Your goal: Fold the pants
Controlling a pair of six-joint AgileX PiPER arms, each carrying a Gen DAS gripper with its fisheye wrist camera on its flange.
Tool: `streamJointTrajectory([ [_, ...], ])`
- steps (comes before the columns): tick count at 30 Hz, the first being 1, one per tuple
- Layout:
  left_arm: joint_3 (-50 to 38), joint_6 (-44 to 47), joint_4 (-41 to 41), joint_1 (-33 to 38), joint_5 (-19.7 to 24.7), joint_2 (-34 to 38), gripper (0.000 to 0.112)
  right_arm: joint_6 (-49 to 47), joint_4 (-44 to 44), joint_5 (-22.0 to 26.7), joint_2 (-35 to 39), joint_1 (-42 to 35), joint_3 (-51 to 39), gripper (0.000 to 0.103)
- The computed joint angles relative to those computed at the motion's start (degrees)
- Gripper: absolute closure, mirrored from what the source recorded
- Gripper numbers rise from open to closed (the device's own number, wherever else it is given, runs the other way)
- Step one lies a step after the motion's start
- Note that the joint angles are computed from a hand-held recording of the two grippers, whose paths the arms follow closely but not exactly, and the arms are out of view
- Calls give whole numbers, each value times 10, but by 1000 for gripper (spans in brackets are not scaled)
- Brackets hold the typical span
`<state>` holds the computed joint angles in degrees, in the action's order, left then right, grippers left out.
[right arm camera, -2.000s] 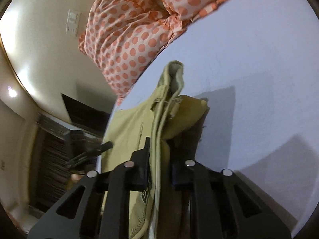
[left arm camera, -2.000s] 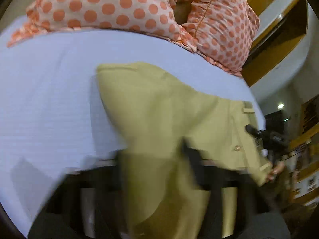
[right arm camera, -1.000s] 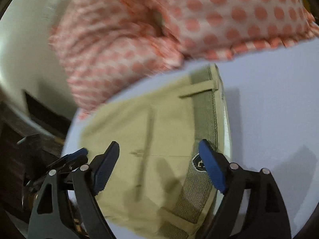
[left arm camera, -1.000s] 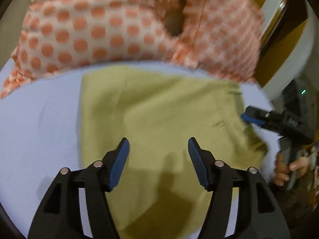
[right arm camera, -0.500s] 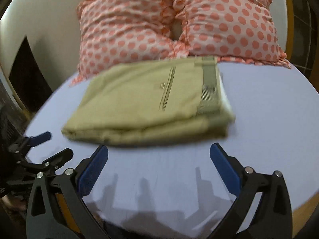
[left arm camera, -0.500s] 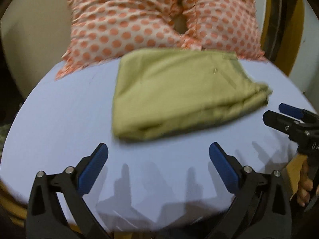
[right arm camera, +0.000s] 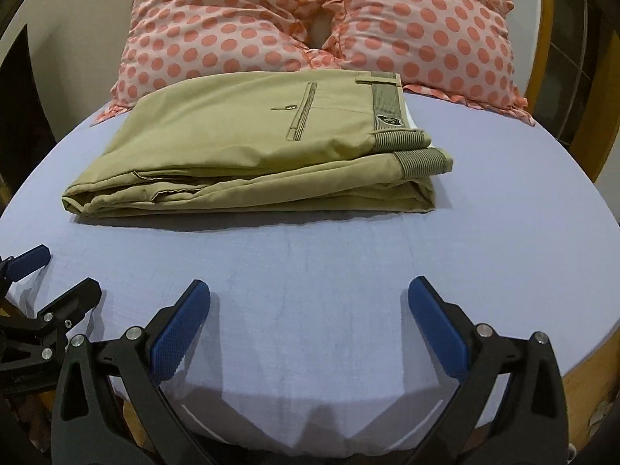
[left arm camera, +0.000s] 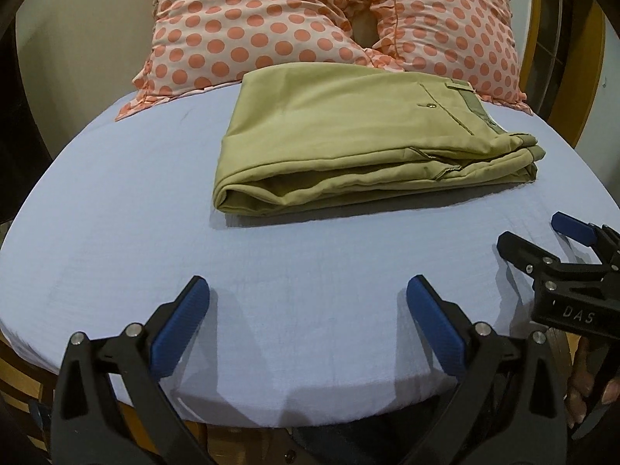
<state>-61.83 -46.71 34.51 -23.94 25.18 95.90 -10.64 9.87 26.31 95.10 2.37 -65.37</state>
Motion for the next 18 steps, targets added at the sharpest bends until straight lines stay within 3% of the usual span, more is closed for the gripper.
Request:
streamJointTrajectory([
  [18,5,-2,4,1,-6,-1,11,4,-5,13,0,-2,-6,2],
])
